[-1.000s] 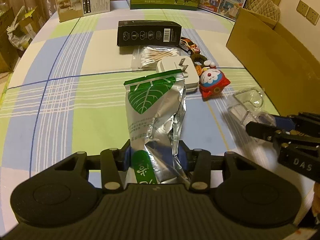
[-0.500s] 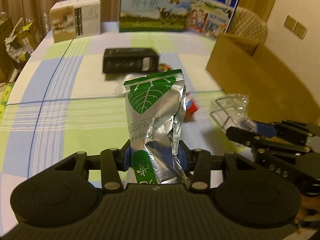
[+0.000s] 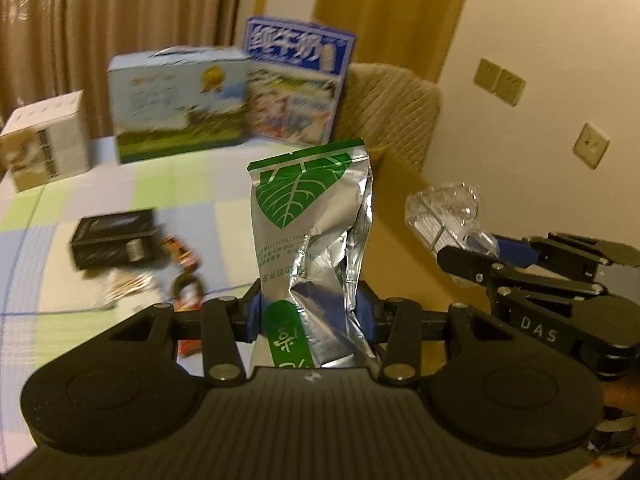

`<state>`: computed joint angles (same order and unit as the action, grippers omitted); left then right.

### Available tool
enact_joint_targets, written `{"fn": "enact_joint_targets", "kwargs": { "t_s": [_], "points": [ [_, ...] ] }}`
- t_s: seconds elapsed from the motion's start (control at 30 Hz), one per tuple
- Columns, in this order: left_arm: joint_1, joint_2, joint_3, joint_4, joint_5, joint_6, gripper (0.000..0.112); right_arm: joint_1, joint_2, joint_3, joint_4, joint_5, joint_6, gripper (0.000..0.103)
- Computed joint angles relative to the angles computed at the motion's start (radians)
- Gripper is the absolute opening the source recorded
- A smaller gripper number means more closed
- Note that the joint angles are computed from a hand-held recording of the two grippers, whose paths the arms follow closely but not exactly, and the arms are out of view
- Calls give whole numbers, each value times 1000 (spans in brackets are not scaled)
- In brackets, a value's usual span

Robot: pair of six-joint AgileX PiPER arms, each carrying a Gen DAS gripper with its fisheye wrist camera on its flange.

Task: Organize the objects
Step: 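Carry foil bag and clear box into the cardboard box and open both tools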

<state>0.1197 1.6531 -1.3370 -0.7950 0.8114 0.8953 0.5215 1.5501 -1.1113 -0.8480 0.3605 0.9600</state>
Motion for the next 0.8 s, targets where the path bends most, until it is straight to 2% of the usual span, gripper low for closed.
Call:
{"fn": "enact_joint_targets", "kwargs": {
  "t_s": [0.17,0.3,0.63,0.7,0.73,0.8],
  "points": [
    [-116,28,-73,45,-14,-145,40,-114,-59,54,131,-34,-169,27],
    [-202,42,-100,110,-57,-230,40,-185,-79,97,211,-73,-247,27],
    [-334,112,-143,216,-122,-388,41,-308,-83,161,404,-157,-440,27],
    [-349,132,-164,230,-123,-417,46,-320,-86,170,436,-163,-471,27],
    [-356,139,-172,238,-127,-425,52,-326,-91,176,456,-166,-491,27],
    [-367,131,-160,264,-157,-427,53,-335,-98,188,487,-175,-521,27]
  ]
}}
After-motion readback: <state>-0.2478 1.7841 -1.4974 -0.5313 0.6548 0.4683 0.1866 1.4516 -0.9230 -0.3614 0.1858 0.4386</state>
